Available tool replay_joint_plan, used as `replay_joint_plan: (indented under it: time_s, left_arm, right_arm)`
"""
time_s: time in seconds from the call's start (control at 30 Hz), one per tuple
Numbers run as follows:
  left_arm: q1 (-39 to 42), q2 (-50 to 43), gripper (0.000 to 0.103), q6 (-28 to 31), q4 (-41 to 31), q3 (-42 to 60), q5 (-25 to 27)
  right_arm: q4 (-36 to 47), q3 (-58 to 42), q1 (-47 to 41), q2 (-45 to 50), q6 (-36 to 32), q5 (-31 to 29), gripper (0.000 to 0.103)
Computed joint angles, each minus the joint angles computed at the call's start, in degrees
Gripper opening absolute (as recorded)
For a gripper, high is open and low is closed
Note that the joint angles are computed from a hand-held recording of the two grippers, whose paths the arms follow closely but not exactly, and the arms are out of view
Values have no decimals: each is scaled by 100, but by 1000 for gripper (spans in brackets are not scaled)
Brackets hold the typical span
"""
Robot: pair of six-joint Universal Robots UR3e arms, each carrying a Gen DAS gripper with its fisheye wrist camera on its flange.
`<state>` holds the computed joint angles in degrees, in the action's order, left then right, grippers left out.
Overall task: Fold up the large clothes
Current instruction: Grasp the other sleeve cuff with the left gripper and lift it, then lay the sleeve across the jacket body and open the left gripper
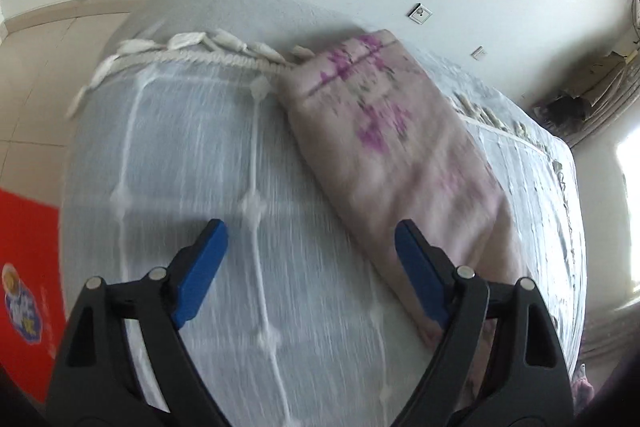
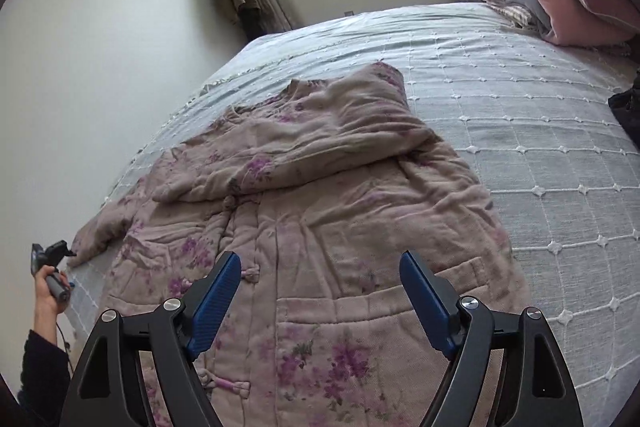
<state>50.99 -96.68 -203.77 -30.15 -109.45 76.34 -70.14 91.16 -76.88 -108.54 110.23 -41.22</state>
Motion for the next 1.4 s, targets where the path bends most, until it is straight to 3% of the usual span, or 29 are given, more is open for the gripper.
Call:
replay_joint_plan:
  time_s: [0.07,0.17,0.2,0.23,0.3,0.33,0.47,0.6,0.7,0.77,0.93,1.13,1.27,1.4]
  left_arm:
    - [23,-282,93,257,816,-72,58]
    - [-305,-664,90,273,1082,284,704]
    - [-362,-722,68,199,1320,262,792]
    - [-398,-837,39,200,1307,393,814]
    - [-557,-964,22,149,1059,703,1123]
    - [-565,-914,19,193,1220,663,1157]
    - [-419,-583,16,754,1202,948,1305]
    - [-351,-186,16,1127,692,1549,1086]
    - [-620,70,15,1268,608,1765,1261]
    - [-775,163,15,1147,496,1904,1318]
    - [-1115,700,15,557,138,2282,711]
    - [-3069,498,15,488,-241,3688,1029]
    - [-4688,-263,15,548,-179,4724,1285]
    - [-6278,-1667,15,625,-386,6242,1793]
  right_arm:
    - [-428,311,11,-152,220,35,83]
    - [-885,560,304,-151,367,-219,83]
    - [-1012,641,367,-169,390,-259,83]
    - [-1183,742,430,-217,438,-293,83]
    - [-1325,859,469,-306,379,-281,83]
    - [-1249,837,440,-330,273,-241,83]
    - [-779,550,182,-289,-6,-51,83]
    - [-871,388,156,-39,344,-144,83]
    - [-808,264,305,163,467,-320,83]
    - [-527,116,282,245,392,-315,83]
    - [-21,-299,39,398,246,-242,83]
    - [756,-1099,-359,925,173,-100,83]
    - [1369,-1667,-597,1270,-53,46,83]
    - [1838,-2206,-768,1627,-84,157,83]
